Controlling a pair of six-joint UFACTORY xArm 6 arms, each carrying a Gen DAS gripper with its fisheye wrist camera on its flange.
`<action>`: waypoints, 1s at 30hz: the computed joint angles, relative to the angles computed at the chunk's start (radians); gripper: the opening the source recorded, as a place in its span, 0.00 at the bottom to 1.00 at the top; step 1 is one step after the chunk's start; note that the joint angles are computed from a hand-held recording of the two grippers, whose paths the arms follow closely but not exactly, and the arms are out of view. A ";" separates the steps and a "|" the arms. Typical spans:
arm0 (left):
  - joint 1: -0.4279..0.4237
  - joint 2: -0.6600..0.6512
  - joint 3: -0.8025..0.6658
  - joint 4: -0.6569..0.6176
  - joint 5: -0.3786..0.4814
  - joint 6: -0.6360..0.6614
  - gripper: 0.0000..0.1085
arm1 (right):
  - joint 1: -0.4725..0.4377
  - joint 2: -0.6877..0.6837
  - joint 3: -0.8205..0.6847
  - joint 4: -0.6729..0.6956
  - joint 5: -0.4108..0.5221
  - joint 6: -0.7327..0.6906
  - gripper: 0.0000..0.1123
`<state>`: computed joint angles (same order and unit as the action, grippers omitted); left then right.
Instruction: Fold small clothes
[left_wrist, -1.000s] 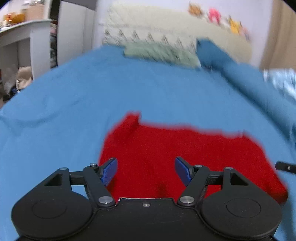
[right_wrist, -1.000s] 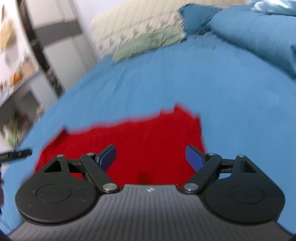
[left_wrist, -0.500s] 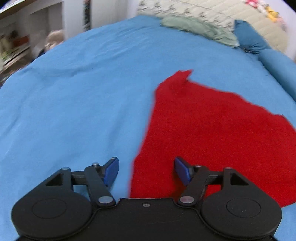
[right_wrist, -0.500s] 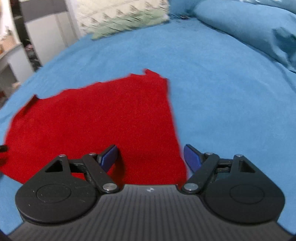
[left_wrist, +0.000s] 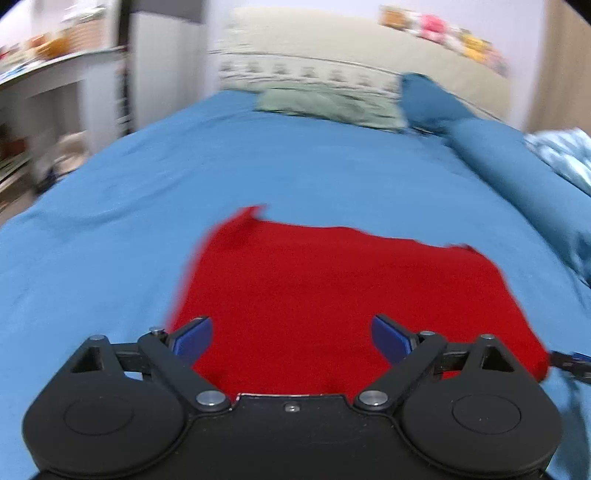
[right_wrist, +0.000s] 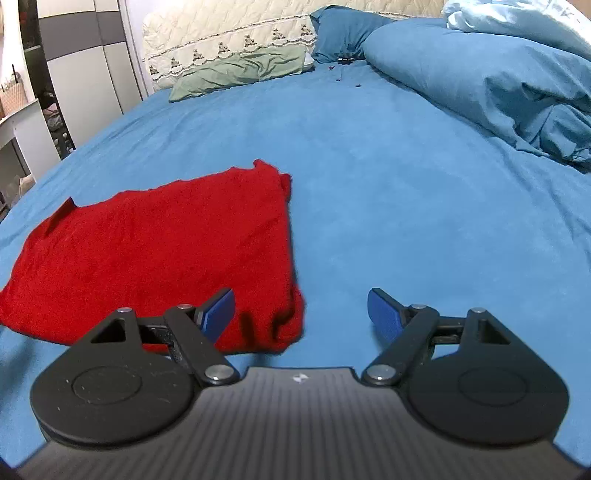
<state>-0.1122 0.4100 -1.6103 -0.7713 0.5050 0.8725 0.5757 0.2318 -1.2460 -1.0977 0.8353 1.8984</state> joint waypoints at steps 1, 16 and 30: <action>-0.028 0.010 -0.004 0.011 -0.009 -0.004 0.88 | -0.001 0.015 -0.009 -0.010 -0.007 0.015 0.84; -0.123 0.273 -0.248 0.242 0.079 -0.168 0.88 | -0.025 0.162 -0.084 -0.162 -0.063 0.094 0.50; -0.044 0.374 -0.521 0.210 0.351 -0.209 0.87 | -0.102 0.023 -0.025 -0.269 -0.240 0.568 0.22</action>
